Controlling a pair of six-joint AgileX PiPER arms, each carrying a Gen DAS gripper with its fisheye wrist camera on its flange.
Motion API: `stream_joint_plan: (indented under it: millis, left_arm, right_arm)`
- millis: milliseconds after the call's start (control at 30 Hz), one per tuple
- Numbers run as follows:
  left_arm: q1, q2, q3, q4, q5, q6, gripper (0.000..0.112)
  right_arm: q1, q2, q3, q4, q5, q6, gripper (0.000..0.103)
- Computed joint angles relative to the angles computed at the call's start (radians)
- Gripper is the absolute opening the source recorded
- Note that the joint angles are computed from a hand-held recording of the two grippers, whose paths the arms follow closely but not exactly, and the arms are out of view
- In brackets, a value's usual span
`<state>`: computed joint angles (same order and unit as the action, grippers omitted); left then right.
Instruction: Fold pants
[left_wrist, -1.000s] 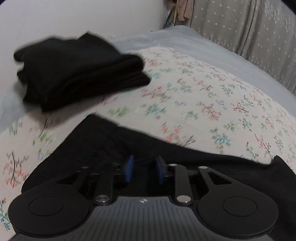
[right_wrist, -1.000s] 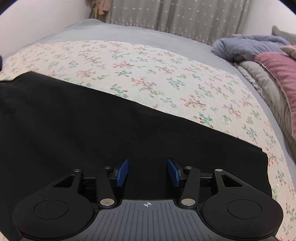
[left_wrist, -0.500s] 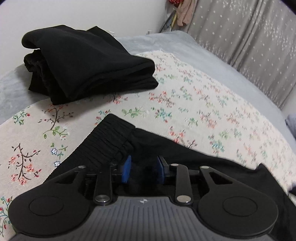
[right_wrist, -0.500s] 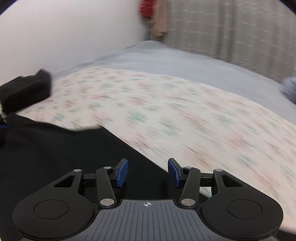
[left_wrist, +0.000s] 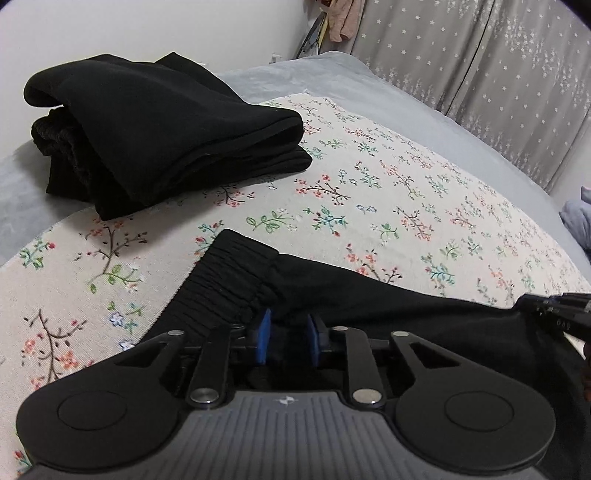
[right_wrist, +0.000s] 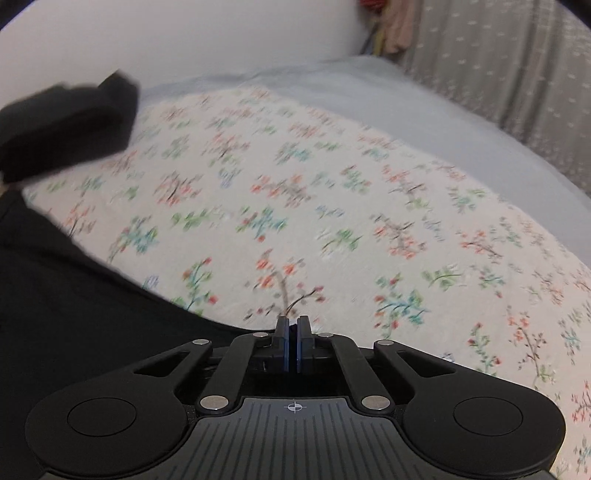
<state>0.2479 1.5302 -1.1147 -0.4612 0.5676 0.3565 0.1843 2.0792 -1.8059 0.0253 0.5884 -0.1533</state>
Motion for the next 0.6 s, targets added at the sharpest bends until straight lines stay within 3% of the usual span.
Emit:
stream_joint_plan:
  millis: [67,167,267,333,400,467,533,600]
  left_arm:
    - [0.001,-0.004,0.005,0.009,-0.001,-0.006,0.029]
    - [0.002,-0.015,0.005,0.026,-0.004,-0.047,0.029]
    - [0.006,-0.07,0.045,0.007,-0.076,-0.06,0.042]
    - [0.016,-0.11,0.078,-0.079,-0.11,0.057,0.054]
    - [0.035,-0.102,0.065,-0.155,-0.045,0.174,0.055]
    - [0.007,-0.075,0.051,-0.092,-0.013,0.136,0.055]
    - [-0.042,-0.048,0.053,0.032,-0.057,0.042,0.055]
    - [-0.091,-0.025,0.055,0.182,-0.133,-0.056,0.054]
  right_arm:
    - [0.007,0.012,0.002,-0.058,-0.017,0.093,0.0]
    - [0.057,0.01,0.052,-0.281,-0.064,0.308,0.0]
    - [0.089,0.006,0.052,-0.412,-0.043,0.447,0.004]
    - [0.086,-0.025,0.071,-0.394,-0.045,0.482,0.013]
    - [0.091,-0.109,0.18,-0.36,-0.141,0.513,0.015]
    - [0.103,-0.179,0.268,-0.2,-0.217,0.398,0.017]
    - [0.138,-0.184,0.271,-0.074,-0.192,0.29,0.027]
    - [0.178,-0.139,0.229,-0.049,-0.088,0.284,0.029]
